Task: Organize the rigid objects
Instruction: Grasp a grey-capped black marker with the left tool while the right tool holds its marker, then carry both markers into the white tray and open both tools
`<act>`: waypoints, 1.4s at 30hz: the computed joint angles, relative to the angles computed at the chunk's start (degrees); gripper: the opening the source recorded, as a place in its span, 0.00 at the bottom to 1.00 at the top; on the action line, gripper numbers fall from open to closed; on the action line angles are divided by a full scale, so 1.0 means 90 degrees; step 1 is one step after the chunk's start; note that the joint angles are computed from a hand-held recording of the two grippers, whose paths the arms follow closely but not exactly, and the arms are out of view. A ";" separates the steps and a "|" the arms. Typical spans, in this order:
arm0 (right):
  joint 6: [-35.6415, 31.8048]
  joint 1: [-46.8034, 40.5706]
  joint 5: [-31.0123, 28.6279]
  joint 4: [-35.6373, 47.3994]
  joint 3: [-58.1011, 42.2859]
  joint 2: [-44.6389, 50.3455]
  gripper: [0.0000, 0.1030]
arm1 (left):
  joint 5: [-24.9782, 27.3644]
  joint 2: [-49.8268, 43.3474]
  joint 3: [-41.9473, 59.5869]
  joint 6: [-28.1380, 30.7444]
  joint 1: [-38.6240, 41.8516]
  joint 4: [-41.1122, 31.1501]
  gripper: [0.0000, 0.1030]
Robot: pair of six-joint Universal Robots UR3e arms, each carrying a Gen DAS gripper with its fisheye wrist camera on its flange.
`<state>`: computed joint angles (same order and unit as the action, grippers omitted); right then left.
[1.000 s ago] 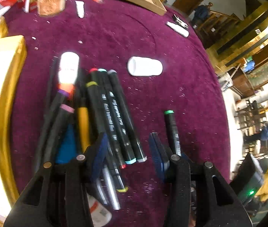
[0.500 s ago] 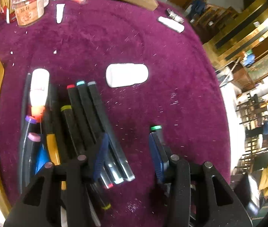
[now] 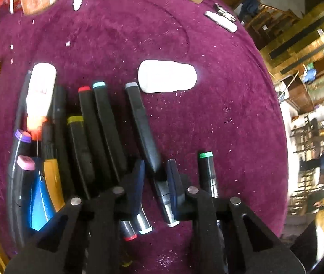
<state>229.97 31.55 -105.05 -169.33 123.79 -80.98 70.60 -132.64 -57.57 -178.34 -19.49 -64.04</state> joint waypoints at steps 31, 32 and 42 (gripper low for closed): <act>0.0079 0.1594 -0.0908 0.0338 -0.1955 0.0732 0.12 | -0.2483 0.5644 -0.6529 0.3056 0.3172 0.0609 0.13; -0.0006 0.1626 -0.0858 0.0345 -0.2145 0.0861 0.12 | -0.2548 0.5839 -0.6556 0.3218 0.3462 0.0391 0.13; -0.0887 0.1542 0.0567 0.1512 -0.6021 0.3245 0.12 | -0.2764 0.6055 -0.6200 0.3925 0.5774 -0.0246 0.13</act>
